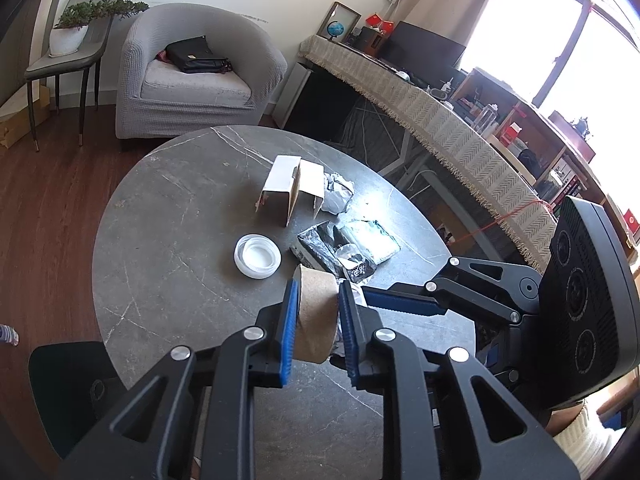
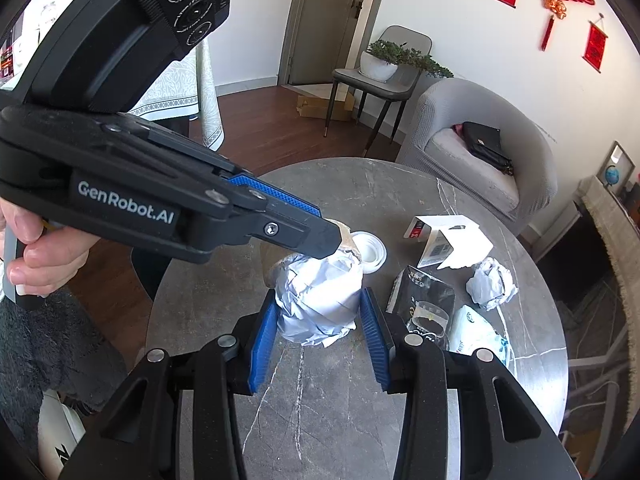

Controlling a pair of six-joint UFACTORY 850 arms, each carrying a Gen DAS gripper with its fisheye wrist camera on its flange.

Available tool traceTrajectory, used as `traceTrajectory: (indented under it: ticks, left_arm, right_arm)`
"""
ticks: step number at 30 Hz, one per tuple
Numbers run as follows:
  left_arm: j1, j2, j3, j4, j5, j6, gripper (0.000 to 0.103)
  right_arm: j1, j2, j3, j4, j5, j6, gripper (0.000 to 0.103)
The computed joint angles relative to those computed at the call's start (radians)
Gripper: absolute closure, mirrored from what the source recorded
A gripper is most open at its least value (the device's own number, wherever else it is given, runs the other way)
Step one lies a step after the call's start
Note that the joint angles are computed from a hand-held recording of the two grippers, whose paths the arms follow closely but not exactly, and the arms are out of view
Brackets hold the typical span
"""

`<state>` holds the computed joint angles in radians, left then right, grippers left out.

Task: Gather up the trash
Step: 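Grasp the brown tape roll with the left tool while the right tool holds the foil, then carry both items over the green bin and open both tools to drop them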

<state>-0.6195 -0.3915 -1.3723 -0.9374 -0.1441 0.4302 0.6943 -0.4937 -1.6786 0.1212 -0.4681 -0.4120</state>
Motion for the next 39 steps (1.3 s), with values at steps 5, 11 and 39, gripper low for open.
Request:
traceTrajectory:
  ticks: [5,11,39]
  left_arm:
    - [0.012,0.029,0.037,-0.018,0.012,0.015,0.081]
    - [0.037,0.077,0.099,-0.104,0.031,0.088,0.081]
    - [0.202,0.325,0.409,-0.496,0.069,0.435,0.081]
  right_arm:
    - [0.014,-0.028,-0.04,0.007,-0.013,-0.011,0.062]
    - [0.035,-0.071,-0.103,0.004,-0.038,-0.013,0.062]
    - [0.151,-0.341,-0.503,0.019,-0.22,-0.055,0.062]
